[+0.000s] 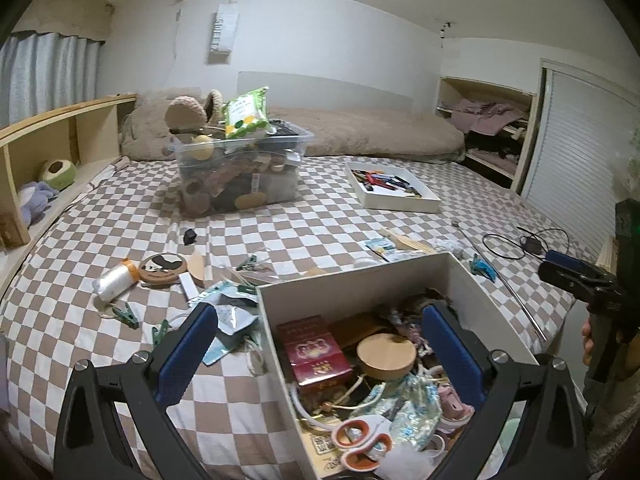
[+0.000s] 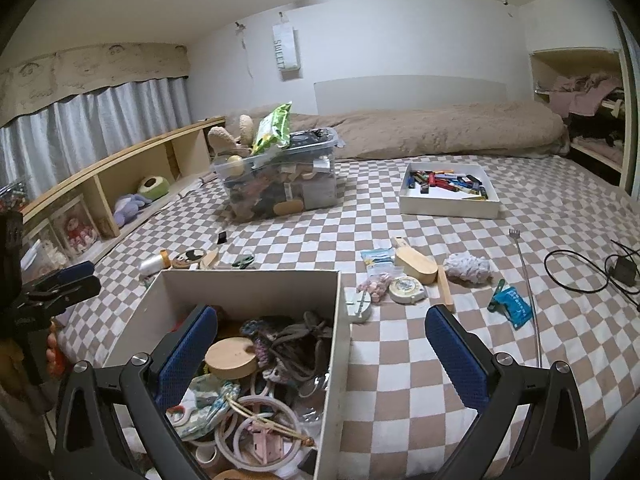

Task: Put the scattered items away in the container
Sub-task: 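Withdraw both tools from the box back over the bed, then move left tool to a green clothespin while right tool approaches another green clothespin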

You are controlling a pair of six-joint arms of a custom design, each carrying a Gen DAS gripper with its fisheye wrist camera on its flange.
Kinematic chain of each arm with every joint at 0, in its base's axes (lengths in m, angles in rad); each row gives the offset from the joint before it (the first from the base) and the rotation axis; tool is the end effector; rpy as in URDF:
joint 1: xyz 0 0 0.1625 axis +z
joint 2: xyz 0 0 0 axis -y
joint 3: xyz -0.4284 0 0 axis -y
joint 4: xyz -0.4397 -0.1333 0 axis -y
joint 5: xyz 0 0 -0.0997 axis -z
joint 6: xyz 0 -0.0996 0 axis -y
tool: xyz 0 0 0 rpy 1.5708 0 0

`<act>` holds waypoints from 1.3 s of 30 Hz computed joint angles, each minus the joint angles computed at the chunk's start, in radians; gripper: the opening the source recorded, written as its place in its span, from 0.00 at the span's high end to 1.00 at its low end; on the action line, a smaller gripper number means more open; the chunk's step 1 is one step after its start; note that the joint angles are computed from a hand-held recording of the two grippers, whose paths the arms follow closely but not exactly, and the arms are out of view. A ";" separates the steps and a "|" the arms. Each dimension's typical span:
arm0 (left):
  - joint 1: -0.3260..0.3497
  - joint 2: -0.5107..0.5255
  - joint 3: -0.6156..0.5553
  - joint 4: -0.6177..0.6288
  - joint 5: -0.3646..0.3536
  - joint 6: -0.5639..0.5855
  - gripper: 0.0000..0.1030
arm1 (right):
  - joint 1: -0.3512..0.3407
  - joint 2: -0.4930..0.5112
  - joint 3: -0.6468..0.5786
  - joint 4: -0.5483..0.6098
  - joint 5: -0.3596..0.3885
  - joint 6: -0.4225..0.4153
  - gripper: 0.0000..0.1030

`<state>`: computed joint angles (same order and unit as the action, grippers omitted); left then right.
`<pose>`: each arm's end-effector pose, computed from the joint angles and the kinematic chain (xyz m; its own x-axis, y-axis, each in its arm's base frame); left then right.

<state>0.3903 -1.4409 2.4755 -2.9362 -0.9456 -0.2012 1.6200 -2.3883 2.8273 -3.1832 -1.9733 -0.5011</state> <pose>-0.2976 -0.3296 0.1653 -0.6493 0.5920 -0.4774 0.7602 0.4880 -0.4289 0.1044 -0.2037 0.3251 -0.8124 0.0910 0.5759 -0.4667 0.4906 -0.7359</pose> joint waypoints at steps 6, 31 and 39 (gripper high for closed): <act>0.040 0.007 -0.021 0.002 0.056 0.007 0.00 | -0.072 -0.004 -0.008 -0.022 0.037 -0.021 0.00; 0.367 0.207 -0.204 0.026 0.138 -0.068 0.00 | -0.449 0.087 -0.087 -0.042 0.198 0.057 0.00; 0.425 0.261 -0.246 0.134 0.179 -0.117 0.00 | -0.530 0.189 -0.118 -0.056 0.148 0.122 0.00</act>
<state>0.8150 -1.1799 2.2291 -2.8019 -0.7670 -0.3178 1.0897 -2.1994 2.7097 -3.2395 -1.8257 -0.3794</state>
